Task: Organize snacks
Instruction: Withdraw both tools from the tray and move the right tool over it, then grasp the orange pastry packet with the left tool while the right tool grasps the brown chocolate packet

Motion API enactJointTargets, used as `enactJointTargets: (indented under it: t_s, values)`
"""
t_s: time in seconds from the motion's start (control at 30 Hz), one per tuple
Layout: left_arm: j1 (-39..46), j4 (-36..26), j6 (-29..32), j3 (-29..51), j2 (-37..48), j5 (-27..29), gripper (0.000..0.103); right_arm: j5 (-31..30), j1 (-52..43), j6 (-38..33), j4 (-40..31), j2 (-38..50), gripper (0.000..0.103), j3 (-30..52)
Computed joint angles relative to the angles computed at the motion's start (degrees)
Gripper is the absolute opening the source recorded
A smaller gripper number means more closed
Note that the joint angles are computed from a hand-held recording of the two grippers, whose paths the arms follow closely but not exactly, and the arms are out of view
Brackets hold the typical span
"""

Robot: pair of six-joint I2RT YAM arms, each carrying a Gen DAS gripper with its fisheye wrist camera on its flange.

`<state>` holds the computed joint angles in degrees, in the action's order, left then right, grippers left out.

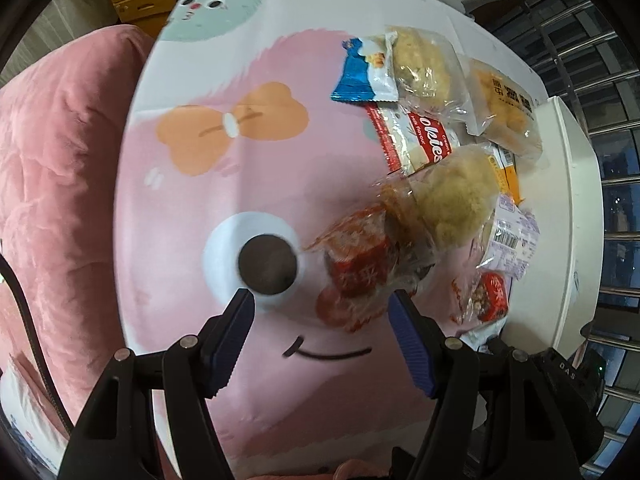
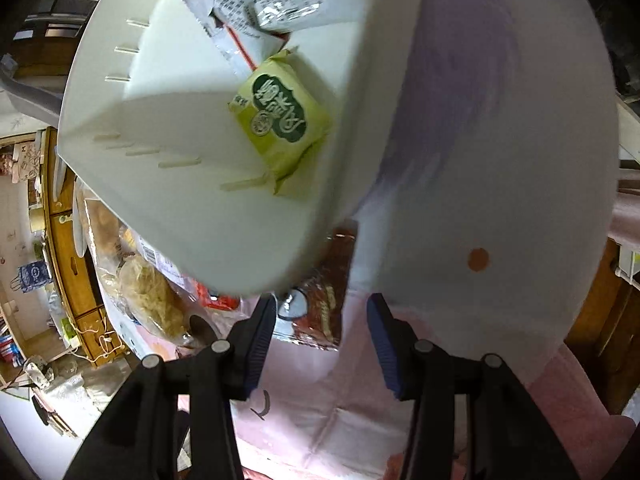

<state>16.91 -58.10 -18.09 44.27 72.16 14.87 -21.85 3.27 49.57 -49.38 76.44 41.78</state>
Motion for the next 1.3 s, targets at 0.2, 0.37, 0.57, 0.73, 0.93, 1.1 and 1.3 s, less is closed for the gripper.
enactJointTargets:
  t_s: [0.2,0.37,0.57,0.73,0.93,1.1,1.3]
  values:
    - [-2.79,5.40,-2.63,0.93,6.72,-0.24,0.068,-0.20,0.04,-2.52,-0.40,4.12,0.048,1.72]
    - [-4.85,9.00,-4.30,1.75,11.24,-0.45,0.068,1.29,2.47,-2.27,-0.77,6.29,0.048,4.16]
    - [-7.32,11.44,-6.44,2.93,15.39,-1.67,0.064,4.00,6.81,-1.90,-3.55,10.86,0.047,9.10]
    - [-8.17,11.90,-8.22,3.99,16.92,-2.86,0.061,5.34,8.89,-3.31,-6.53,14.29,0.043,12.79]
    - [-8.52,11.27,-9.15,3.42,16.68,-2.81,0.058,6.56,10.68,-4.12,-9.32,17.34,0.036,16.05]
    - [-9.05,10.34,-10.82,1.74,14.67,-1.72,0.049,5.31,9.61,-4.52,-8.60,16.45,0.034,14.79]
    - [-9.07,8.54,-12.15,-1.13,10.95,-0.41,0.049,4.49,6.70,-5.73,-9.22,14.70,0.033,12.31]
